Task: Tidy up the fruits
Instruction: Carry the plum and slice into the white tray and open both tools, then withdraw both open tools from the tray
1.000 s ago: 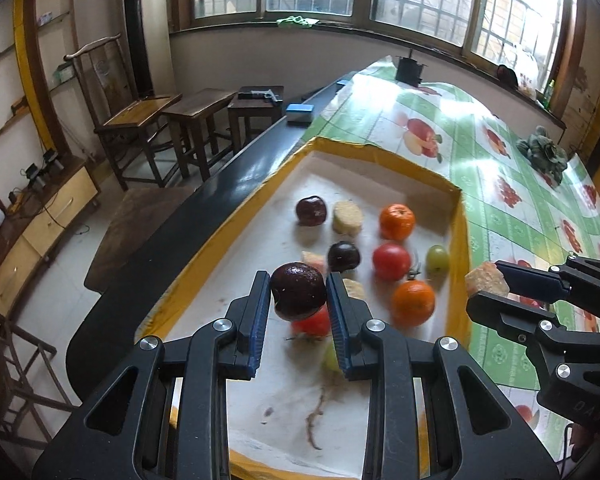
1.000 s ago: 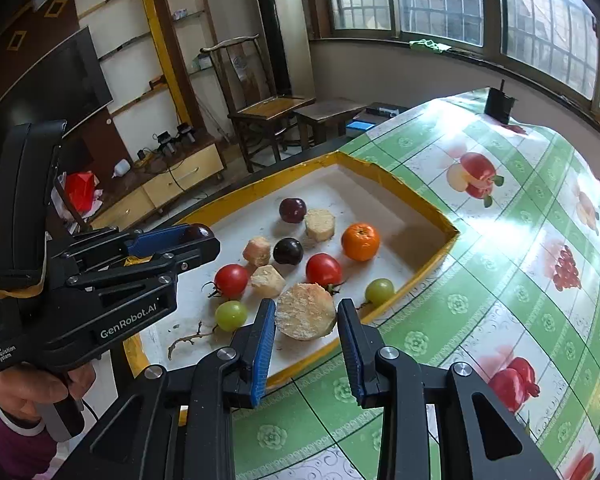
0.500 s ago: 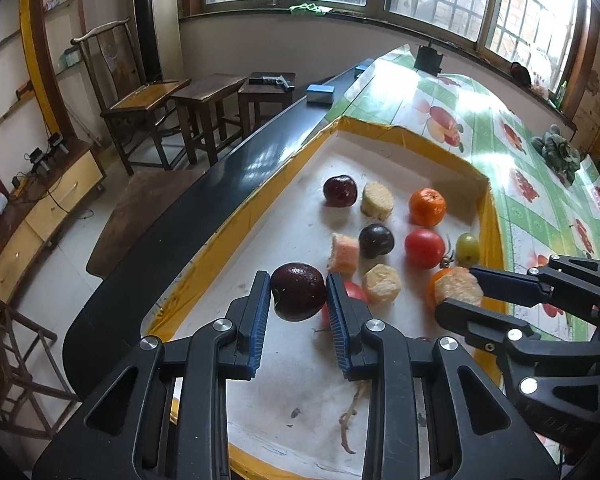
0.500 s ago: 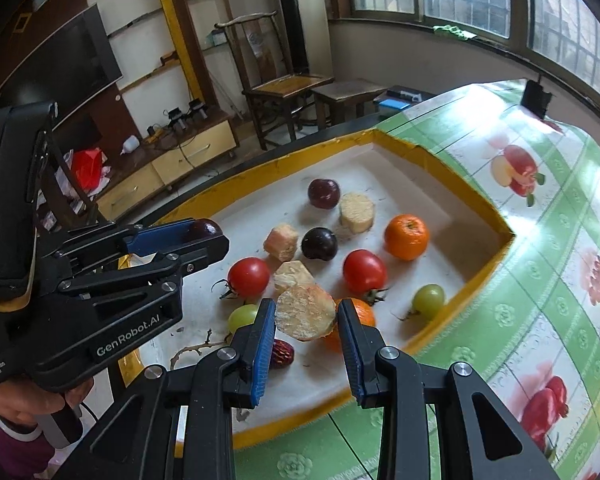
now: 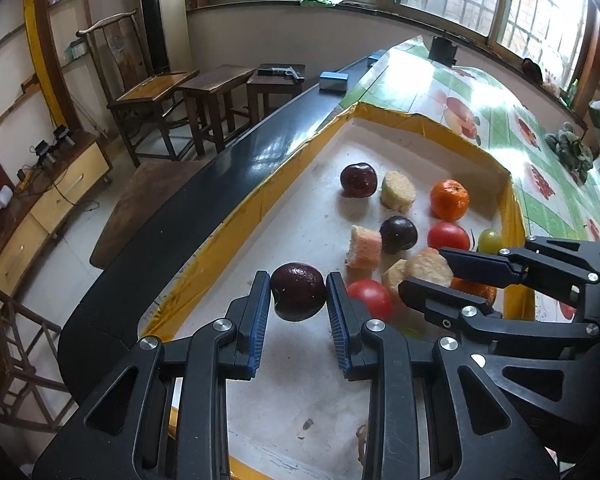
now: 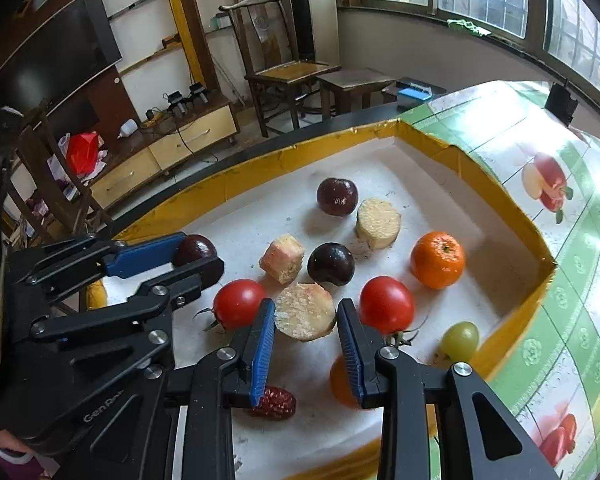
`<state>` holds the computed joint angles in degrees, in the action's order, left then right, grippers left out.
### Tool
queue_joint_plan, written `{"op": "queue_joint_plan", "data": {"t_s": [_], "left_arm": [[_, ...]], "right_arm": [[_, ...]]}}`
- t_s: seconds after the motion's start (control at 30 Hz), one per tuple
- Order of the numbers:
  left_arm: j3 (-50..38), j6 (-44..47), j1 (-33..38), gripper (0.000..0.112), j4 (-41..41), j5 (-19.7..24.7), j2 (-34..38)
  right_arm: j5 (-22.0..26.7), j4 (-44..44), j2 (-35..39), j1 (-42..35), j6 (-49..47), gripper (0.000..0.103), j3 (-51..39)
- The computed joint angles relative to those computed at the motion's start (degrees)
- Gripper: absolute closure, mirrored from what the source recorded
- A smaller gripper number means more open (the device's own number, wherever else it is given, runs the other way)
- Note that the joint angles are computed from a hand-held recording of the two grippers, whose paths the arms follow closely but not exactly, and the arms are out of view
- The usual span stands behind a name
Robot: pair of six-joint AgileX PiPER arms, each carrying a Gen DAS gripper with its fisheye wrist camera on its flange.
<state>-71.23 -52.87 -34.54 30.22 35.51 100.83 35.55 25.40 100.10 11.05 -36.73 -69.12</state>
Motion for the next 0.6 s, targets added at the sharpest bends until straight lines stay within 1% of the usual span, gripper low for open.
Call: {"op": "queue_joint_plan", "data": {"t_s": [0.1,0.23,0.27,0.33,0.37,0.4,0.47,0.6], "left_arm": [[-0.6,-0.8,-0.2,0.084,0.4,0.7,0.8],[-0.9,-2.5,-0.8,0.082,1.8,1.9,1.3],[-0.8,-3.1,-1.1,0.08,2.3,2.1,1.2],[-0.2,-4.5,-1.6,0.068,3.5,2.2,0.5],[0.3,-5.8,-2.0,0.056,4.6,2.2,0.0],[1.1,-7.2,-2.5,0.049,5.7,2.0,-0.9],[2.2,-9.9,-3.8,0.048,7.8,2.3,-2.5],[2.4,-14.0,-7.3,0.048,12.1,5.3,-4.1]], "right_arm": [[-0.3,1.8,0.3,-0.4,-1.4,0.072,0.2],[0.4,1.8,-0.7,-0.7,-1.5,0.071,0.8],[0.3,1.9,-1.5,-0.9,-1.6,0.071,1.4],[-0.1,3.6,-3.6,-1.6,-3.1,0.071,3.2],[-0.2,4.4,-4.4,-1.8,-3.8,0.07,4.1],[-0.4,5.1,-5.6,-2.2,-4.3,0.07,5.2],[-0.7,6.3,-8.3,-3.0,-5.3,0.069,7.6],[-0.4,11.6,-13.5,-6.2,-8.8,0.067,12.3]]}}
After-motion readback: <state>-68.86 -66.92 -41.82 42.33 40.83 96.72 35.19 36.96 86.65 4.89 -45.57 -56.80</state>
